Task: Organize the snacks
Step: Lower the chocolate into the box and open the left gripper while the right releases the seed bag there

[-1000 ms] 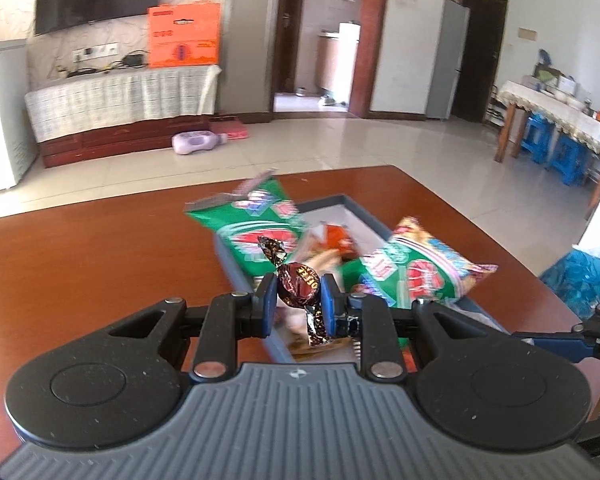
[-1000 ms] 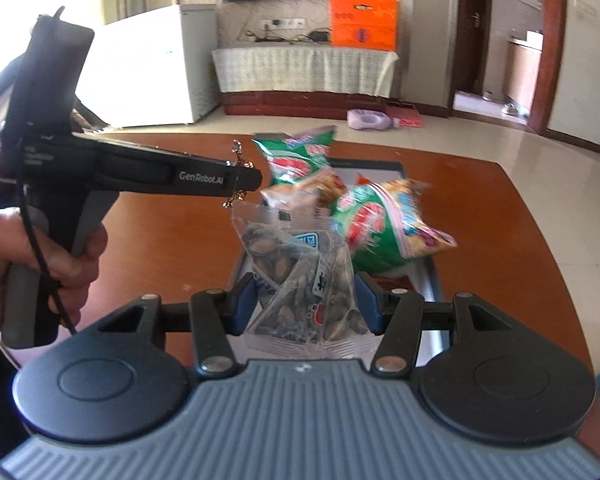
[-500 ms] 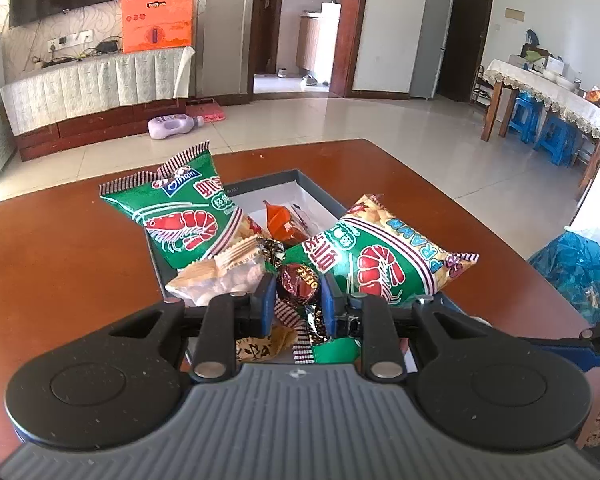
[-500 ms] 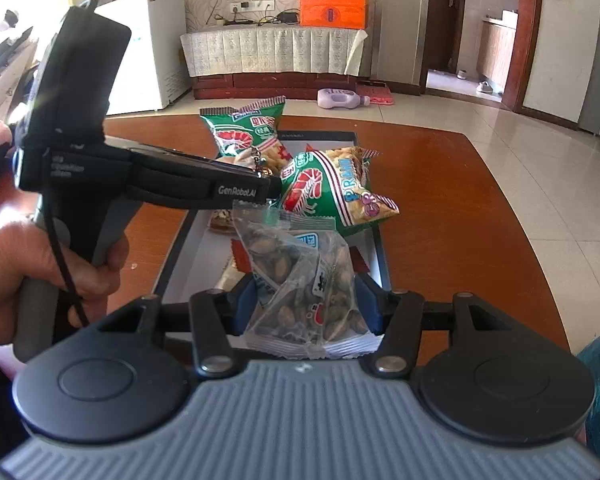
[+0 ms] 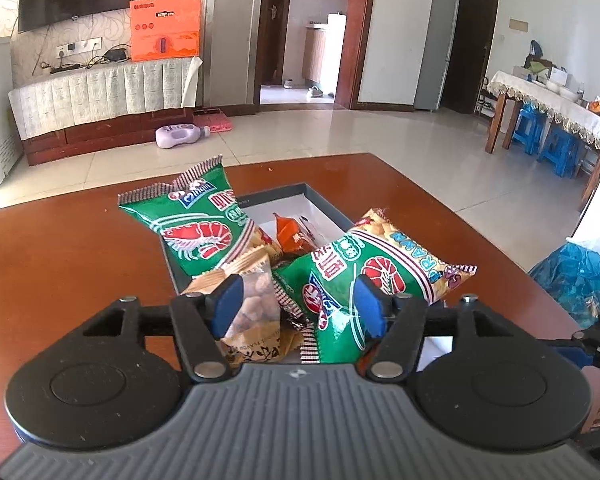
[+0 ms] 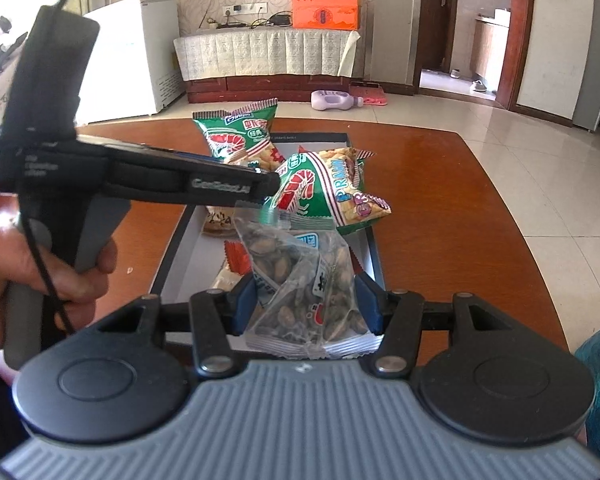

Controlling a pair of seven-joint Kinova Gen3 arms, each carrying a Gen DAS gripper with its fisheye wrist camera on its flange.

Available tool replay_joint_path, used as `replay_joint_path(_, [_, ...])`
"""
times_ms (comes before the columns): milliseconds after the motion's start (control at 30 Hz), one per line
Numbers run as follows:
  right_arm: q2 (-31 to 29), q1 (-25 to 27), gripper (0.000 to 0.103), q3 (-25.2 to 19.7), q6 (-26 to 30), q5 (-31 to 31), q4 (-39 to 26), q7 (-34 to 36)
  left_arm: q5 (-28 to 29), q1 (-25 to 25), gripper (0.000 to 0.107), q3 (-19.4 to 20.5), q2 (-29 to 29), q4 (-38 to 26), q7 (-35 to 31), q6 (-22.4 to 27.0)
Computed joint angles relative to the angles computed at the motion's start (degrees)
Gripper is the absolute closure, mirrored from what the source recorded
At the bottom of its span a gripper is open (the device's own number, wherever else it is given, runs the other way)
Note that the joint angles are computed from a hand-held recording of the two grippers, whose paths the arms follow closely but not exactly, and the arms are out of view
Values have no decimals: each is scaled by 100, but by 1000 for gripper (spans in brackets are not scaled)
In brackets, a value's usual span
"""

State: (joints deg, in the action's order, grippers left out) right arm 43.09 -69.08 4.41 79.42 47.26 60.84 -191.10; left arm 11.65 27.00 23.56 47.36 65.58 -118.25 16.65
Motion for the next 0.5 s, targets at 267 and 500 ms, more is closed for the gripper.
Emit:
replay_joint_path(267, [148, 113, 47, 0, -107, -28, -226, 234, 120, -465, 36, 401, -175, 356, -242, -267])
replay_joint_path(500, [377, 233, 47, 104, -38, -268, -641, 663, 60, -671, 36, 569, -313, 635, -406, -470])
